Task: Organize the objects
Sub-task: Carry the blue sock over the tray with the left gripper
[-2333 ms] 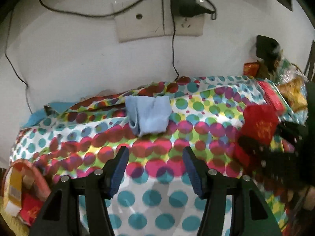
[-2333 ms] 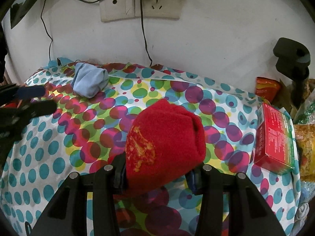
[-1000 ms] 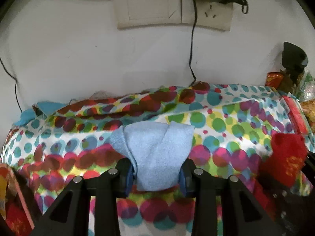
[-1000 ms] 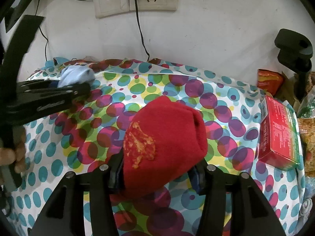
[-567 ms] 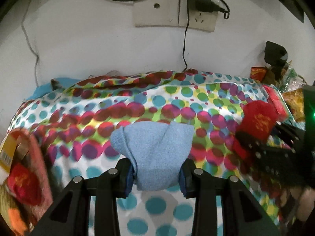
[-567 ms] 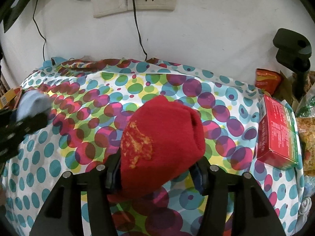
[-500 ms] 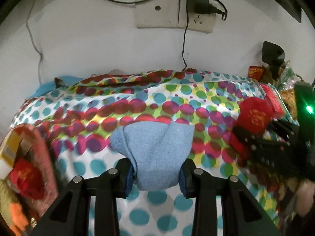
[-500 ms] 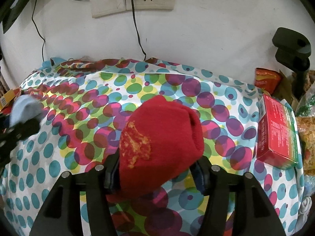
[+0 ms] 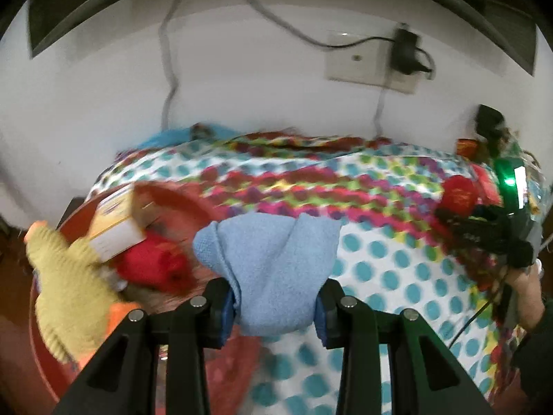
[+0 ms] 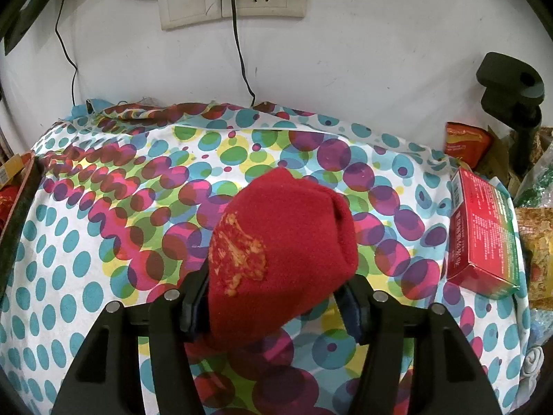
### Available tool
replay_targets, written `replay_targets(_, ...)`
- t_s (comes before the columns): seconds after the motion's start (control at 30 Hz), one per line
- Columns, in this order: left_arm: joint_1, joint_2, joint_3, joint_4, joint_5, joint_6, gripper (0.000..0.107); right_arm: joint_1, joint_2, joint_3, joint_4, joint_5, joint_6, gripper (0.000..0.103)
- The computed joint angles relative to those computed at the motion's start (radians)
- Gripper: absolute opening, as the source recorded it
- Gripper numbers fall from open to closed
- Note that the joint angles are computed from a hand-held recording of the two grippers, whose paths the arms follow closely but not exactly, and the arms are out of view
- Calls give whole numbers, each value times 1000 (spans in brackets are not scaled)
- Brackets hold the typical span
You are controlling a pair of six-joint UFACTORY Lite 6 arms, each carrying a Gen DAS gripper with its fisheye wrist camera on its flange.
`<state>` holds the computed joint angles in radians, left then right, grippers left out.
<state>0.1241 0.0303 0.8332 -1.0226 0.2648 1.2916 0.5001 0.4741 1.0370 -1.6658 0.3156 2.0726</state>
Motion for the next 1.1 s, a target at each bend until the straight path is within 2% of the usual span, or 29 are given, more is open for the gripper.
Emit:
replay_targets(0.1,104,41,19,-55,39,80,36,1,1,2,9,1,-7,59)
replay_targets(0.33,210,163,105,-62,16,145,36,-6,0,1,5,-3,-7,61)
replay_targets(0.6,225,254,154,-56,3,160,40,-6,3,0,-7,-2,5,62)
replay_targets(0.8,195,247,132,-65,-60,183,51,-11,5,3,1,0,-6,63)
replay_targets(0.9,194,267,152,1,-45,112,51,-12,4,3,7,0,-12,65)
replay_targets(1.03,224,286,182,16,14,88,54,-6,3,4,33,12,-34,65)
replay_targets(1.1,227,274,176,19,12,96,56,-6,3,5,38,12,-38,66)
